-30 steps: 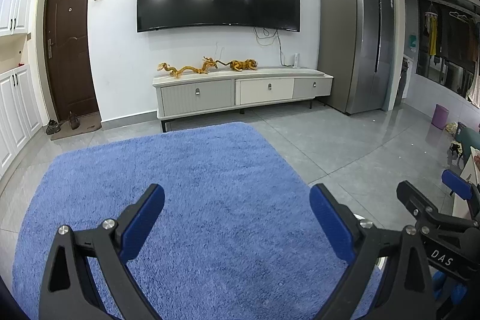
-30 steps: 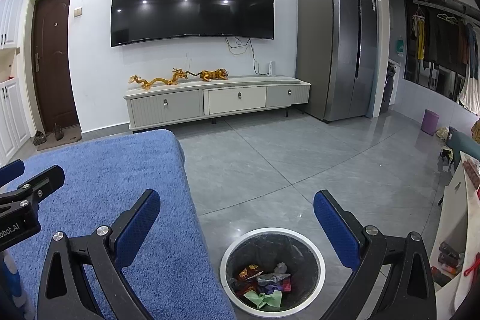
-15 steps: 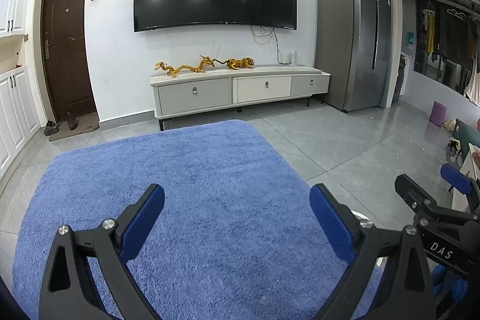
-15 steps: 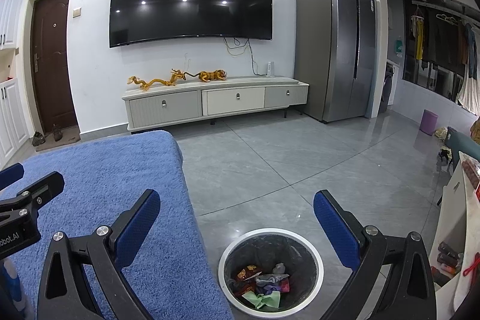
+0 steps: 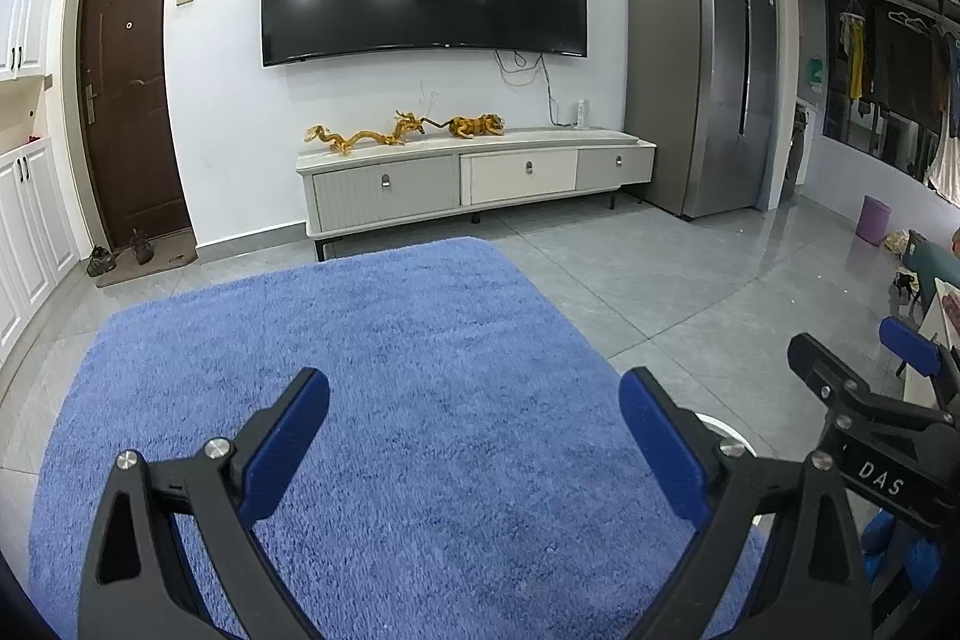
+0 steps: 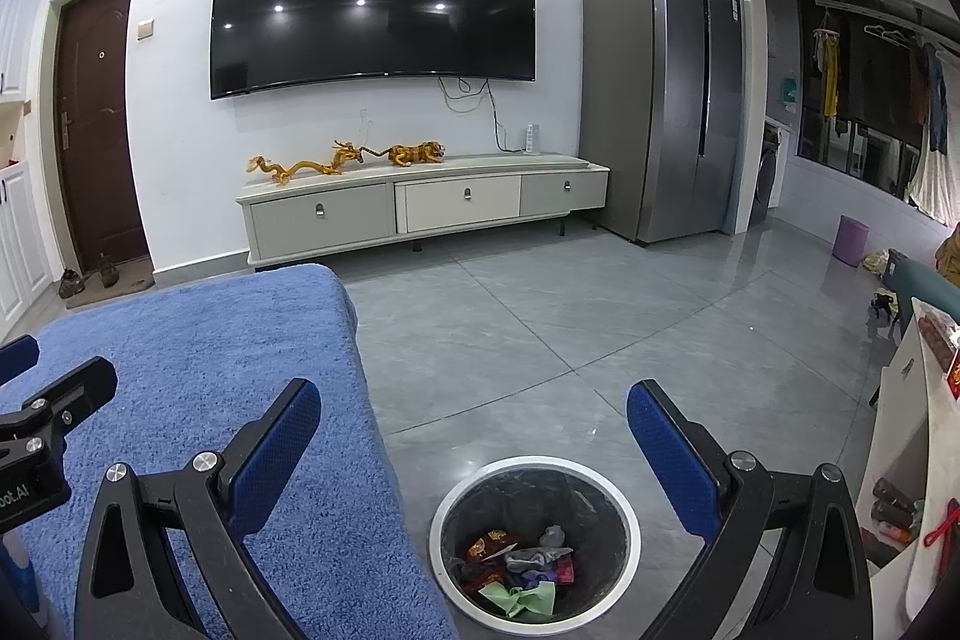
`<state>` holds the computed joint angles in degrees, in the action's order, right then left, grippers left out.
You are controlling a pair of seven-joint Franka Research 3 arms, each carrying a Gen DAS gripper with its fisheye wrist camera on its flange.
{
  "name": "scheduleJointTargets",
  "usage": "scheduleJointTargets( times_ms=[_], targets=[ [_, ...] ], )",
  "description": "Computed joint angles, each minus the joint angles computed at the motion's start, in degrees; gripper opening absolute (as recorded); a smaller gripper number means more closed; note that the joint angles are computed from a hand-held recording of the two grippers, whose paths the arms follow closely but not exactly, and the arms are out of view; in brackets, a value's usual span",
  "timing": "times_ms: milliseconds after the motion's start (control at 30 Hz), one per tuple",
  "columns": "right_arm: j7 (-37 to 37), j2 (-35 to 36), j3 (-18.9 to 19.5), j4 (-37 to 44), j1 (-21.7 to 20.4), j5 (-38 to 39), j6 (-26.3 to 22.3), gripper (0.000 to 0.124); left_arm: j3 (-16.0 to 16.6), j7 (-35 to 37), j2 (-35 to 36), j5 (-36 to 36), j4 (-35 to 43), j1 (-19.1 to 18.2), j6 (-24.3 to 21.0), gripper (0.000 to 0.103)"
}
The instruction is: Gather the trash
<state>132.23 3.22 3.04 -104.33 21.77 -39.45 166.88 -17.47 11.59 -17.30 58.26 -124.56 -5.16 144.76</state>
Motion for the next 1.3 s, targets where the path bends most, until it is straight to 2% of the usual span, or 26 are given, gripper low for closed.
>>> scheduleJointTargets(
  times_ms=[1300],
  targets=[
    [0.3,-0.47,0.42,-0.35,-0.2,-0.76,-0.34,0.103,0.13,2.21,-0.85,-2.56,-0.71,0.04,0.86,0.098]
  ],
)
